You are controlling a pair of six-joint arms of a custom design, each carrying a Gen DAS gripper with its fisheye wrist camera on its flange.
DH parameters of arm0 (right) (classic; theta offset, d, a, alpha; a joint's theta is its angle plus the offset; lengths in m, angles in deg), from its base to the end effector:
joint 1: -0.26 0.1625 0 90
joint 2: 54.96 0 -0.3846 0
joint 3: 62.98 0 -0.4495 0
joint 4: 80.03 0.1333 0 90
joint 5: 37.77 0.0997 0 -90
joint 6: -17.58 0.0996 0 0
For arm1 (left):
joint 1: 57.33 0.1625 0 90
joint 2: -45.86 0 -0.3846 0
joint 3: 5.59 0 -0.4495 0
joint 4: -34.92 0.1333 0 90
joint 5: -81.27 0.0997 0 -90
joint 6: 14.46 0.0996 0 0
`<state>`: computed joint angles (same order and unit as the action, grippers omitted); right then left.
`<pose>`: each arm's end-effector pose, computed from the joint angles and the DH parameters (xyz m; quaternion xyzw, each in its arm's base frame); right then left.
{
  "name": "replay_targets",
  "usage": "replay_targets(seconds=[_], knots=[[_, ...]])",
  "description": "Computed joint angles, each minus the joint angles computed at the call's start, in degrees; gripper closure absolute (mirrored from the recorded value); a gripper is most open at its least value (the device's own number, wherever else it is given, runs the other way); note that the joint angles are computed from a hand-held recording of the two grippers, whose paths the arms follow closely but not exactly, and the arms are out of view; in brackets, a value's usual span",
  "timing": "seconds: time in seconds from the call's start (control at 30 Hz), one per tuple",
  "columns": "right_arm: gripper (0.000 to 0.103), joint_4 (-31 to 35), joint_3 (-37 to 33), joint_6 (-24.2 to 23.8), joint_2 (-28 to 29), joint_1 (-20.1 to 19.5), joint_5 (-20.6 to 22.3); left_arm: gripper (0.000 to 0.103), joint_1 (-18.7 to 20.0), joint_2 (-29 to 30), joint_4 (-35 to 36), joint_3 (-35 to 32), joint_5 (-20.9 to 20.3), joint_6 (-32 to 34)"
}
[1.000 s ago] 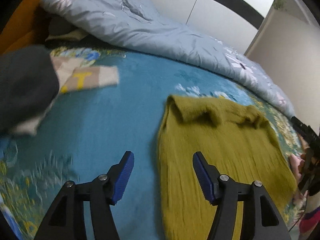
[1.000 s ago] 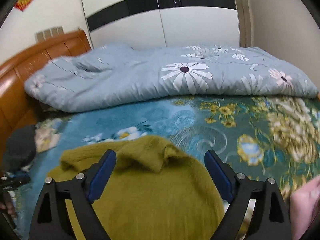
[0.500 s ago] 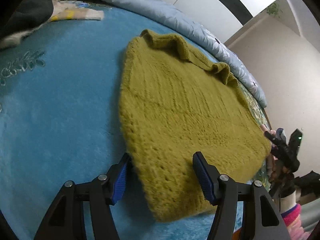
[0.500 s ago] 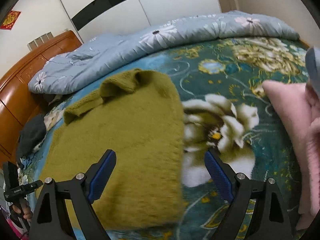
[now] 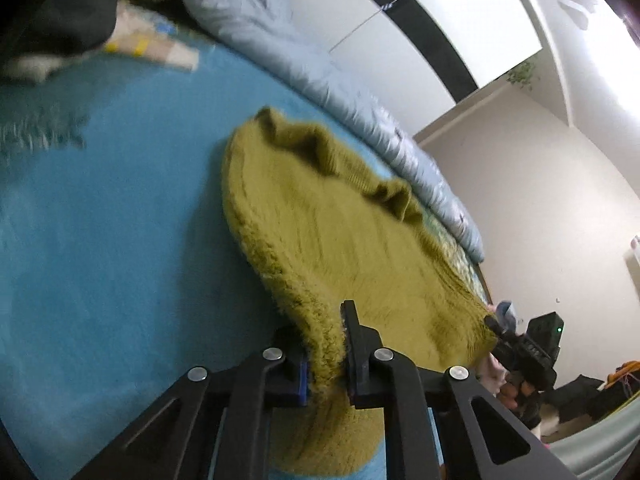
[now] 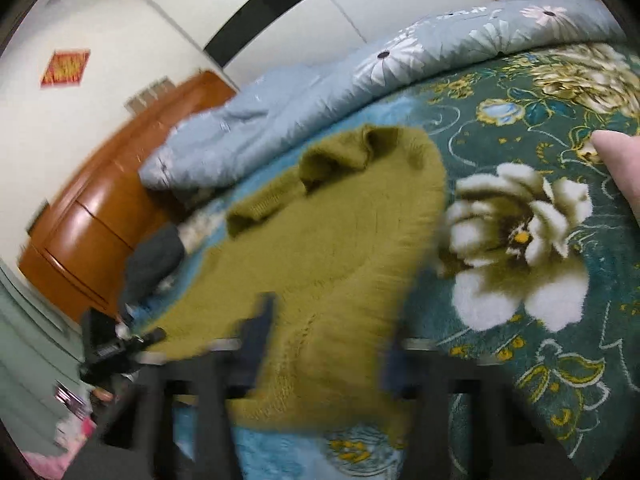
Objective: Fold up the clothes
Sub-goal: 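Lower the sweater flat onto the sheet and open both grippers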
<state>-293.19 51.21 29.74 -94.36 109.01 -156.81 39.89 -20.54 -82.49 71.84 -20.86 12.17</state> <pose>0.2561 -0.4901 -0.0105 -0.0518 -0.8875 0.4432 0.1148 0.2018 -0.6985 0.3636 -0.1808 -0.9676 0.1660 0.0588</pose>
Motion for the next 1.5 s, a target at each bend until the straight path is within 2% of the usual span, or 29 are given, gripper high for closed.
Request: replay_targets(seconds=[0.17,0.2,0.3,0.37,0.5,0.7,0.83,0.87,0.9,0.97,1.0,1.07,1.13,1.23,1.3,1.37,1.47,1.5], knots=[[0.092,3.6,-0.9,-0.7,-0.8,3.3,-1.0,0.090,-1.1,-0.5,-2.1,-1.8,-1.2,-0.4],[0.092,4.1,-1.0,-1.1,-0.9,3.9,-1.0,0.090,-1.2,-0.8,-2.5,-2.1,-0.2,-0.4],[0.092,6.7,-0.7,-0.1,-0.5,4.6,-4.2,0.090,-1.7,-1.4,-4.4,-1.0,7.0,0.8],[0.092,7.5,0.6,2.4,-0.2,3.3,-4.5,0.090,-0.8,-0.8,-2.6,-1.4,9.5,0.8],[0.092,8.8,1.7,6.1,1.0,1.0,-4.8,0.090,-0.4,-0.5,-4.5,1.3,15.3,1.6],[0.092,10.0,2.8,7.6,1.6,-1.0,-4.8,0.090,-0.7,0.2,-6.0,2.0,19.3,2.4],[0.091,10.3,2.4,6.5,1.7,-0.3,-6.4,0.086,-0.7,-0.1,-6.0,2.3,19.1,4.1],[0.086,10.3,2.3,6.1,1.6,-0.1,-7.0,0.086,-0.8,-0.2,-5.6,2.3,19.0,4.3],[0.078,10.4,2.2,5.8,1.5,0.3,-8.3,0.084,-0.8,-0.1,-5.3,1.8,18.9,4.6],[0.068,11.4,1.6,5.5,1.4,1.3,-12.4,0.073,-1.2,0.0,-6.1,1.4,20.2,5.5],[0.061,12.0,1.0,5.0,1.4,1.8,-14.9,0.071,-1.6,-0.1,-7.2,1.5,21.5,6.1],[0.059,12.8,-0.1,3.4,1.3,2.5,-18.9,0.063,-2.1,0.4,-9.6,0.6,23.0,6.6],[0.059,12.8,-2.1,0.2,1.4,2.4,-20.3,0.059,-2.6,1.6,-10.7,-1.3,23.6,6.4],[0.055,13.3,-6.8,-4.7,2.1,1.3,-18.7,0.056,-5.1,4.6,-11.5,-4.4,25.5,7.8],[0.054,13.8,-9.8,-7.0,2.7,0.0,-14.6,0.053,-6.8,6.7,-11.5,-6.3,25.9,8.7],[0.054,15.9,-14.2,-9.4,4.2,-1.0,-12.2,0.052,-8.6,9.4,-11.8,-8.2,26.9,9.6],[0.054,20.0,-22.2,-13.4,7.9,-1.9,-13.0,0.051,-11.3,14.7,-13.0,-11.3,29.6,11.9],[0.054,21.8,-24.6,-14.4,9.0,-2.3,-13.3,0.051,-12.1,16.5,-14.8,-11.9,31.7,13.7]])
